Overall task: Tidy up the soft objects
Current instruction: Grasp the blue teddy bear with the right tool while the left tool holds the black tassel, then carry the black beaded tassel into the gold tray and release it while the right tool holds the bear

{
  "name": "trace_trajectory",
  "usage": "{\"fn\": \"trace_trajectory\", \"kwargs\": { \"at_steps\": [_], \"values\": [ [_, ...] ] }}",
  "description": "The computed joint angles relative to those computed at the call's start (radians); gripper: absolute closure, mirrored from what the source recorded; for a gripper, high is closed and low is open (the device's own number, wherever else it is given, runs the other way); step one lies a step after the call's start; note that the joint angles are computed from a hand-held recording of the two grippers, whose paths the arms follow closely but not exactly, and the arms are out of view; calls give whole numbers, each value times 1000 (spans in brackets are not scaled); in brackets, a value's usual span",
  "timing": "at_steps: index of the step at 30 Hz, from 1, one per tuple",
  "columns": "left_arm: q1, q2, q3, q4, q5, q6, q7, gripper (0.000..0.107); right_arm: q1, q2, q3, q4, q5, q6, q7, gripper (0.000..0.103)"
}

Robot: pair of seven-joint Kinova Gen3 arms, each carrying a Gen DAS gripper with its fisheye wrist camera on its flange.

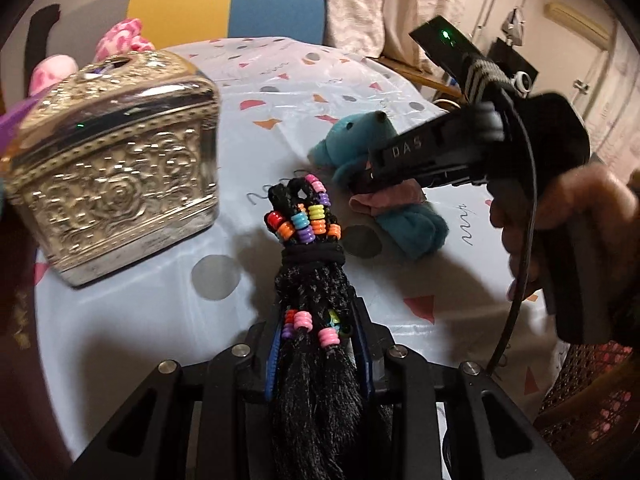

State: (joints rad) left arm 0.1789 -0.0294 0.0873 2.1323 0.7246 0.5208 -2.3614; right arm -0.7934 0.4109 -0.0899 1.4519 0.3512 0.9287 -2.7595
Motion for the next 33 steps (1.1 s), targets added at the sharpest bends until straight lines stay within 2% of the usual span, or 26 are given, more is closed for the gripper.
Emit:
{"fn": "trace_trajectory", "kwargs": {
  "at_steps": [6, 12, 19, 33],
  "values": [
    [13, -69, 3, 2, -119, 10, 151, 77, -31, 26, 7, -32, 54, 46, 21, 64],
    [50, -154, -41, 11, -134, 16, 166, 77, -43, 34, 12, -36, 75, 47, 36, 62],
    [64, -236, -94, 3, -162, 65, 197, 77, -69, 55, 23, -55, 114, 65, 41, 62],
    [45, -319, -168, -5, -220, 135, 241, 77, -85, 68, 29, -69, 150, 87, 67, 62]
  ]
}}
